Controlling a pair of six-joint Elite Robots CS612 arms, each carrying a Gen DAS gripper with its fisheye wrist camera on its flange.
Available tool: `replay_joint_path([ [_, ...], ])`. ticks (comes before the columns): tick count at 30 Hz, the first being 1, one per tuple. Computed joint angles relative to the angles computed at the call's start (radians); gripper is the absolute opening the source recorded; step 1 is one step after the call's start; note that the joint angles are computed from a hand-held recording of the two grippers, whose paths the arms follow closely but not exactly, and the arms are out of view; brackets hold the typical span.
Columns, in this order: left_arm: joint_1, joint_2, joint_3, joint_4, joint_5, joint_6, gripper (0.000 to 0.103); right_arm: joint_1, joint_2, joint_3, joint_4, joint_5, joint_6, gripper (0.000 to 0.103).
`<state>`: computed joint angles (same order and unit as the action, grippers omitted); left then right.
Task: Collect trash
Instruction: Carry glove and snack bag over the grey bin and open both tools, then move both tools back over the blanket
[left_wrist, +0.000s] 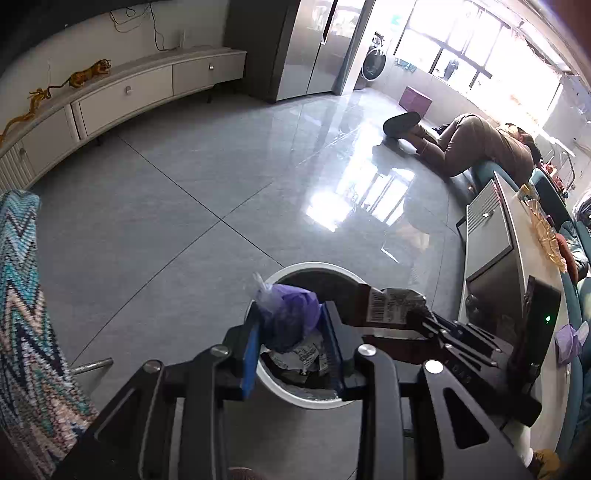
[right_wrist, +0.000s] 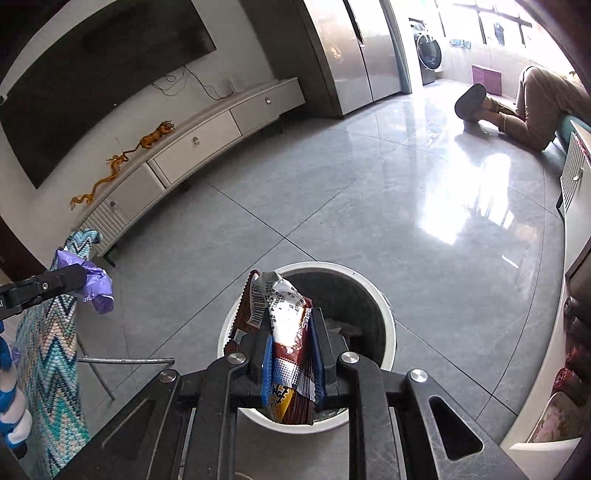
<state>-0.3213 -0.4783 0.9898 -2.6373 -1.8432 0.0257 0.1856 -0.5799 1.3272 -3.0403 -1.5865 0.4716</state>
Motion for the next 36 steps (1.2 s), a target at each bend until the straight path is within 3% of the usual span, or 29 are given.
replay_joint_path([
  [4,-0.004,0.047,-0.070,0.043,-0.021,-0.032,0.053,-0.003,0.039,-0.055,0.056,0.004,0.009,0.020],
  [8,0.001,0.063,-0.091,0.058,-0.061,-0.054,0.054,-0.007,0.059,-0.077,0.081,0.011,0.025,0.038],
  [12,0.005,0.035,-0.041,-0.006,-0.055,-0.045,0.054,-0.005,0.058,-0.074,0.091,-0.001,0.031,0.044],
  [19,0.020,-0.052,0.086,-0.147,-0.065,-0.057,0.054,0.007,0.042,-0.073,0.122,-0.050,0.026,0.058],
  [23,0.034,-0.116,0.179,-0.254,-0.081,-0.085,0.054,0.014,0.023,-0.058,0.103,-0.055,0.024,0.058],
  [36,0.090,-0.344,0.522,-0.524,0.009,-0.041,0.058,0.069,-0.104,0.042,-0.112,-0.031,-0.058,0.058],
])
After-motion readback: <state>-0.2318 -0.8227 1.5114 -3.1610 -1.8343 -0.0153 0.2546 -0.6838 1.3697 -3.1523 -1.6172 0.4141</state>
